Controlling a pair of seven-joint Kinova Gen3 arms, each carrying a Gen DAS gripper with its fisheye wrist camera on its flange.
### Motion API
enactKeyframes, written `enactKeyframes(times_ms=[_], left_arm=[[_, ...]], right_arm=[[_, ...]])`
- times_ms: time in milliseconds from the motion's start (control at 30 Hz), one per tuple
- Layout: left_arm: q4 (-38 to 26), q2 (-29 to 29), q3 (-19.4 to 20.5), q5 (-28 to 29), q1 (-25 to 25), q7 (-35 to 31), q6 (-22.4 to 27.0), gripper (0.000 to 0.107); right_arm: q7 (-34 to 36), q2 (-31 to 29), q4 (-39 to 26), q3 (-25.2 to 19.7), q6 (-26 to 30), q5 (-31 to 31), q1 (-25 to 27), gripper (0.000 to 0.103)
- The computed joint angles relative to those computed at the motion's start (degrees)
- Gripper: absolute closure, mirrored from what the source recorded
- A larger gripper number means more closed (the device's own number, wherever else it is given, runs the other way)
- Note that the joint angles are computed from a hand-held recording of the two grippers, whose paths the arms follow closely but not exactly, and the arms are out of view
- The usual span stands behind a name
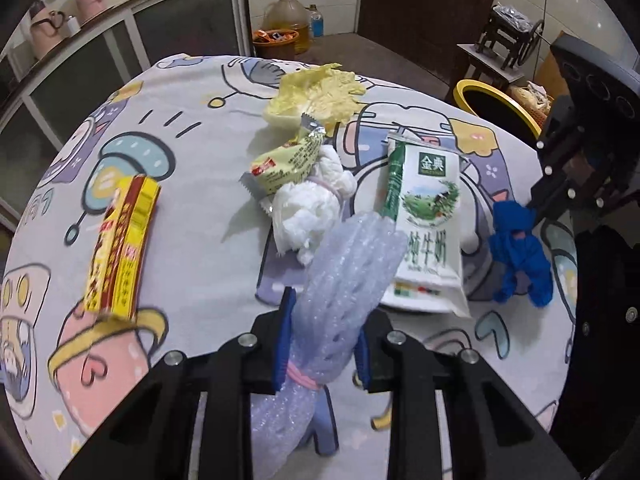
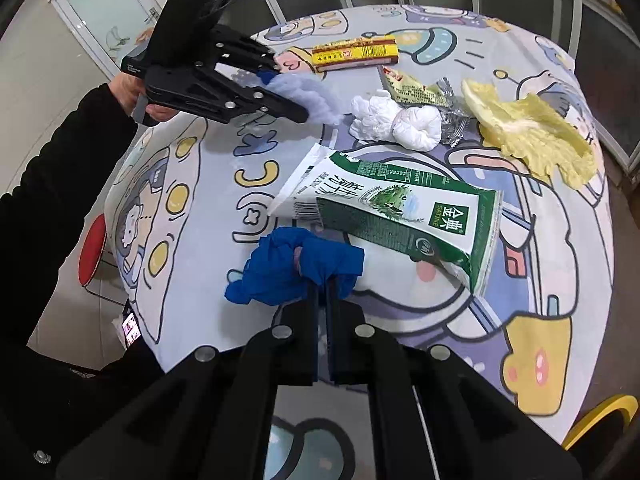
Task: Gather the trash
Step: 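Carry the mesh sleeve and blue glove over the yellow bin and release both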
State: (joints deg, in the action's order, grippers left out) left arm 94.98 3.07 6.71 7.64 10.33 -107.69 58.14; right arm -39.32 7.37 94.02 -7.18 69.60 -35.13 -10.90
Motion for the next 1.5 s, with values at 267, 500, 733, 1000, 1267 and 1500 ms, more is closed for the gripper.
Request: enactKeyframes(times_ms=[267, 500, 733, 1000, 1267, 1500], left_arm=[[1.8, -4.9, 0.9, -2.5, 1.6, 5.4, 1.3, 0.083], [3.0, -7.8, 3.9, -5.8, 4.6, 13.1, 1.8, 0.083], [2.7, -7.2, 7.4, -8.7, 8.9, 20.3, -0.2, 0.083], [-1.9, -1.8, 9.2, -12.1, 14.6, 25.6, -3.1, 0.083], [-10.9, 6.4, 8.9, -14.1, 21.0, 26.2, -6.2, 0.083], [-22.1, 15.8, 7.7, -14.1, 26.5, 23.7, -5.4, 0.082]], right_arm=[[3.6, -4.3, 2.9, 2.1, 1.9, -3.1, 2.4, 0.099], [6.4, -7.9, 6.3, 5.0, 3.2, -5.1, 4.3, 0.099], [9.5, -10.9, 9.4, 8.6, 4.7, -6.6, 7.0, 0.099], [12.4, -12.9, 11.5, 13.5, 6.2, -8.0, 11.9, 0.099], [16.0, -12.0, 11.8, 19.0, 7.5, -9.1, 20.0, 0.099], [18.7, -10.4, 10.8, 22.5, 6.8, -10.4, 28.0, 0.099]])
